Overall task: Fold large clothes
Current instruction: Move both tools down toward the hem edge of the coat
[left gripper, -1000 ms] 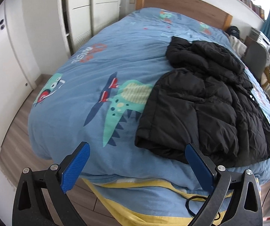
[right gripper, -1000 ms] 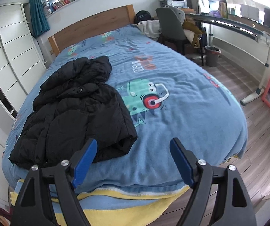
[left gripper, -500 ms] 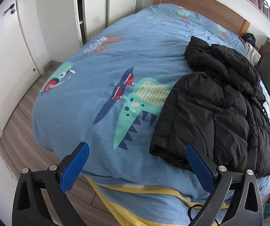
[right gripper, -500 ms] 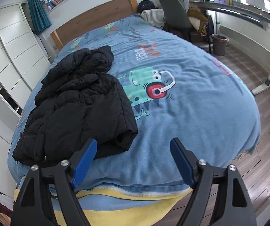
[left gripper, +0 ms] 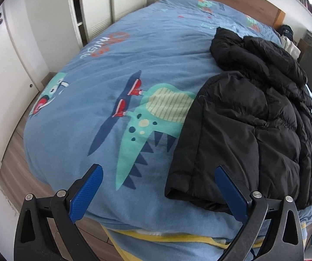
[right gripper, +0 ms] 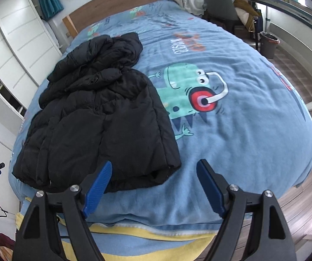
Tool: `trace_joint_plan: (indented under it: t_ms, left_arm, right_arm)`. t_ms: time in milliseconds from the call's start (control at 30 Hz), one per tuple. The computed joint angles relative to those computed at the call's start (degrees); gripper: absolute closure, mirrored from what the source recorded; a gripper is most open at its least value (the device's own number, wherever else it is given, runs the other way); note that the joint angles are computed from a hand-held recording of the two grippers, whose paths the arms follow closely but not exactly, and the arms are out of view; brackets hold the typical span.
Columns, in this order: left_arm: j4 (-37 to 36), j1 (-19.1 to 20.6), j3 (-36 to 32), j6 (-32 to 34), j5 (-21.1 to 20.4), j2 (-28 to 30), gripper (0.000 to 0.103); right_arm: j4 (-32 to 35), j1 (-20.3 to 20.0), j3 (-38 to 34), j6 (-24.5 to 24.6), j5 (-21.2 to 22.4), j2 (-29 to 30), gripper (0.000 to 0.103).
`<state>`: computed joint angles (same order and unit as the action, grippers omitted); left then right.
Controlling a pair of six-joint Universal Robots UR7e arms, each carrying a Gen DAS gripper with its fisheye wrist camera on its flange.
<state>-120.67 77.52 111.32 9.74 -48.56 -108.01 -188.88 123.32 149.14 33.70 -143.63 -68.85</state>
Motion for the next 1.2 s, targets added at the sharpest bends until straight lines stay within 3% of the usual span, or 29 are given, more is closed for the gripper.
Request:
trace_joint_plan:
  t_ms: [200,467,1200]
  left_arm:
    - [-2.87,1.63,0.43,2.43,-2.22,2.29,0.002]
    - [-5.32,2.04,1.67,6.22,-2.31,4.48,0.002]
    - [-5.87,5.11,-0.78,8.09,-6.21,11.18,0.002]
  right_arm:
    - [3.04,-2.70,-3.15,-3.70,2.40,0.01,0.023]
    - [8.17,-6.53,-6.66,-5.00,4.36,1.08,0.023]
    - [3.11,-17.30,-7.19,-9.92,12.80,2.92,0.023]
